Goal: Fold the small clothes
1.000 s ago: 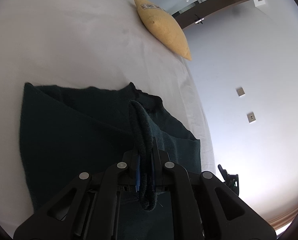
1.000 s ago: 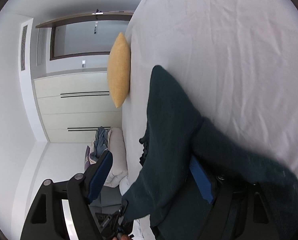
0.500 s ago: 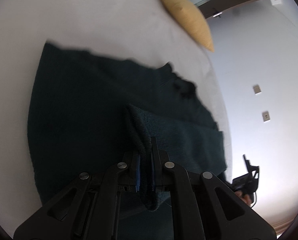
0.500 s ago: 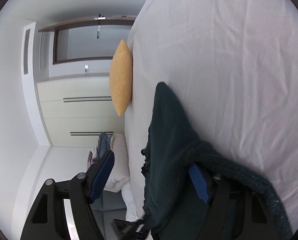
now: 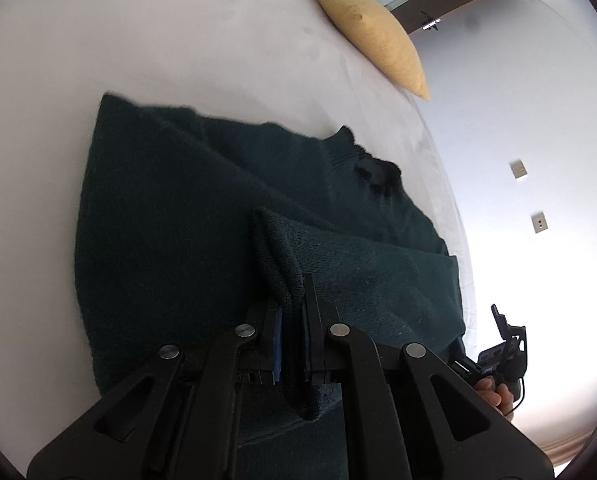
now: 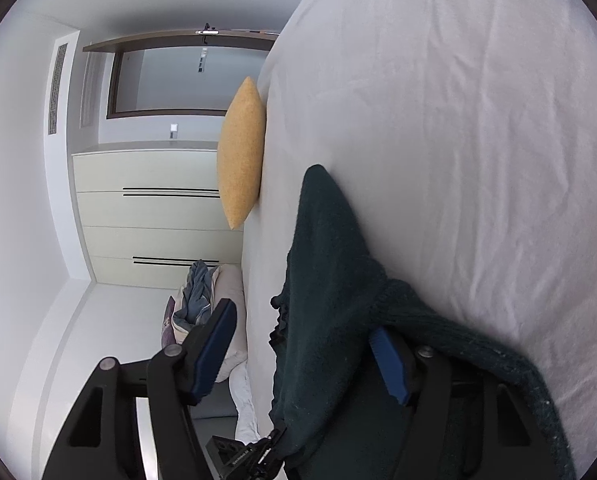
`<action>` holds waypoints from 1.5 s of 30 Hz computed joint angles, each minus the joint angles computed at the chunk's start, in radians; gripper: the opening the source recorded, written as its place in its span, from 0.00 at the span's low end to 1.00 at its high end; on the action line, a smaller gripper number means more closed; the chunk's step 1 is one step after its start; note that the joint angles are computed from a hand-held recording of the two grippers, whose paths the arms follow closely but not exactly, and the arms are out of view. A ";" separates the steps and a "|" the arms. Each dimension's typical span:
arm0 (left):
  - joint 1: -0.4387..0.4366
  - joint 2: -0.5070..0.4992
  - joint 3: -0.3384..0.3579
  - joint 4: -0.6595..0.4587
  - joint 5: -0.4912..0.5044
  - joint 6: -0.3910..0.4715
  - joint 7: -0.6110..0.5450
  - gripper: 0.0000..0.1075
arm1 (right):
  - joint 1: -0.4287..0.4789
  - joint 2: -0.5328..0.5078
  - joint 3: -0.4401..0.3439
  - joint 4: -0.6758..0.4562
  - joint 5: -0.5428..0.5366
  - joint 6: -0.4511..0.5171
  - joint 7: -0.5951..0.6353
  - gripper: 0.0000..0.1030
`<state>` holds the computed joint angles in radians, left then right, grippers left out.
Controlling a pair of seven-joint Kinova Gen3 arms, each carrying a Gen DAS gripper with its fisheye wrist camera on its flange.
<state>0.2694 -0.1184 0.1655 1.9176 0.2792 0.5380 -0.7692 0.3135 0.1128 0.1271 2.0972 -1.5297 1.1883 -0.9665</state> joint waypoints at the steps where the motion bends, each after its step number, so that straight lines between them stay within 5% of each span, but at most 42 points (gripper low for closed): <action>1: 0.005 -0.001 -0.008 0.016 0.021 -0.015 -0.018 0.06 | 0.000 0.002 0.000 0.000 0.002 0.001 -0.002 0.63; 6: 0.029 -0.018 -0.057 0.091 0.159 -0.092 -0.132 0.06 | 0.019 0.015 0.007 0.023 -0.016 0.032 0.038 0.54; 17: 0.015 -0.014 -0.040 0.093 0.158 -0.096 -0.130 0.07 | 0.016 -0.027 0.022 0.102 -0.073 -0.011 0.070 0.45; 19: 0.016 -0.015 -0.043 0.101 0.171 -0.104 -0.138 0.08 | 0.030 -0.049 0.037 0.128 -0.077 0.005 0.021 0.48; 24: 0.023 -0.015 -0.056 0.114 0.203 -0.120 -0.169 0.08 | 0.082 -0.196 0.097 0.182 -0.031 -0.015 -0.071 0.75; 30: 0.021 -0.018 -0.059 0.119 0.230 -0.119 -0.190 0.08 | 0.023 -0.246 0.097 0.071 0.095 -0.078 -0.135 0.75; 36: 0.013 -0.016 -0.052 0.115 0.219 -0.116 -0.191 0.08 | -0.056 -0.148 0.058 -0.040 0.084 -0.009 -0.054 0.75; 45: 0.004 -0.020 -0.028 0.092 0.152 -0.094 -0.138 0.07 | -0.110 -0.105 -0.005 -0.116 0.157 -0.053 -0.066 0.75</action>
